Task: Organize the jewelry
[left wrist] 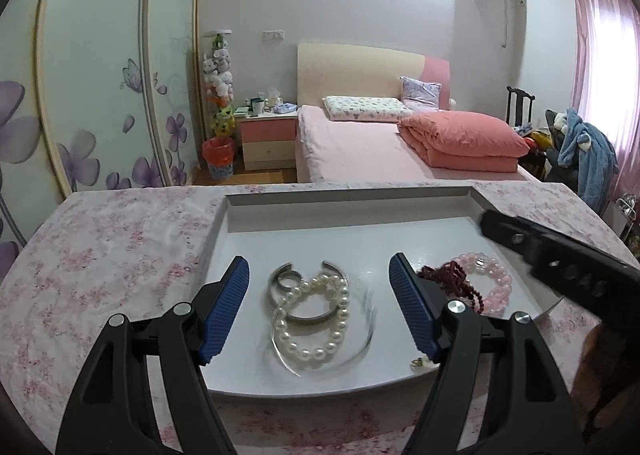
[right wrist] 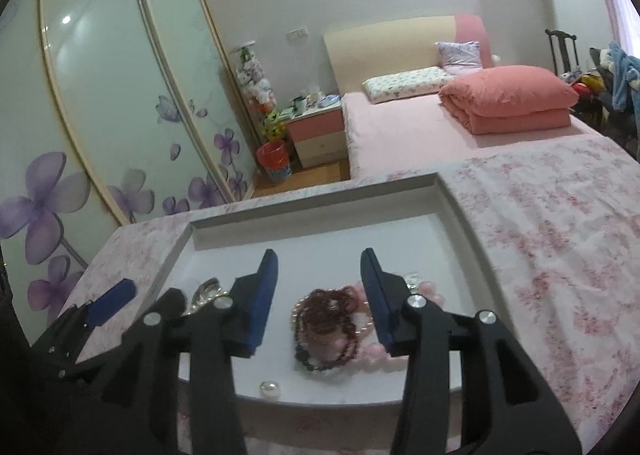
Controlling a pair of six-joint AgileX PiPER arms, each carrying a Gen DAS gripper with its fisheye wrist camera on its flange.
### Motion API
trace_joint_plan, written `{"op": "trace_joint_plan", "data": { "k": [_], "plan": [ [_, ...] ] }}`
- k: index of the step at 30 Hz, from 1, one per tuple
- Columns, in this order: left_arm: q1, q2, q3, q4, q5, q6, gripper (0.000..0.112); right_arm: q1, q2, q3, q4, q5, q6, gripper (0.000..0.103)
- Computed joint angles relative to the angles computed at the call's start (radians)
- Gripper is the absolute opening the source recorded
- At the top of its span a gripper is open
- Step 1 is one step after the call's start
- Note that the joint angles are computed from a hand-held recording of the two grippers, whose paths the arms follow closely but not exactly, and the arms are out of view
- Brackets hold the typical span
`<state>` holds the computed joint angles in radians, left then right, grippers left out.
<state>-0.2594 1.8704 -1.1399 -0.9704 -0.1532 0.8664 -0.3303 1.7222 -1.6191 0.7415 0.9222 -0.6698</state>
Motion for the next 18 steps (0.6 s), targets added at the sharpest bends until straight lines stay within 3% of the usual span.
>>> {"op": "trace_joint_plan", "data": {
  "k": [7, 14, 18],
  "plan": [
    [0.060, -0.110, 0.093, 0.194, -0.010, -0.211, 0.073, -0.074, -0.058, 0.027, 0.036, 0.049, -0.020, 0.044],
    [0.101, -0.255, 0.231, 0.240, -0.022, -0.272, 0.078, -0.119, -0.168, 0.105, 0.040, 0.110, -0.053, 0.045],
    [0.122, -0.347, 0.325, 0.341, -0.031, -0.378, 0.080, -0.148, -0.252, 0.167, 0.037, 0.146, -0.087, 0.049]
  ]
}}
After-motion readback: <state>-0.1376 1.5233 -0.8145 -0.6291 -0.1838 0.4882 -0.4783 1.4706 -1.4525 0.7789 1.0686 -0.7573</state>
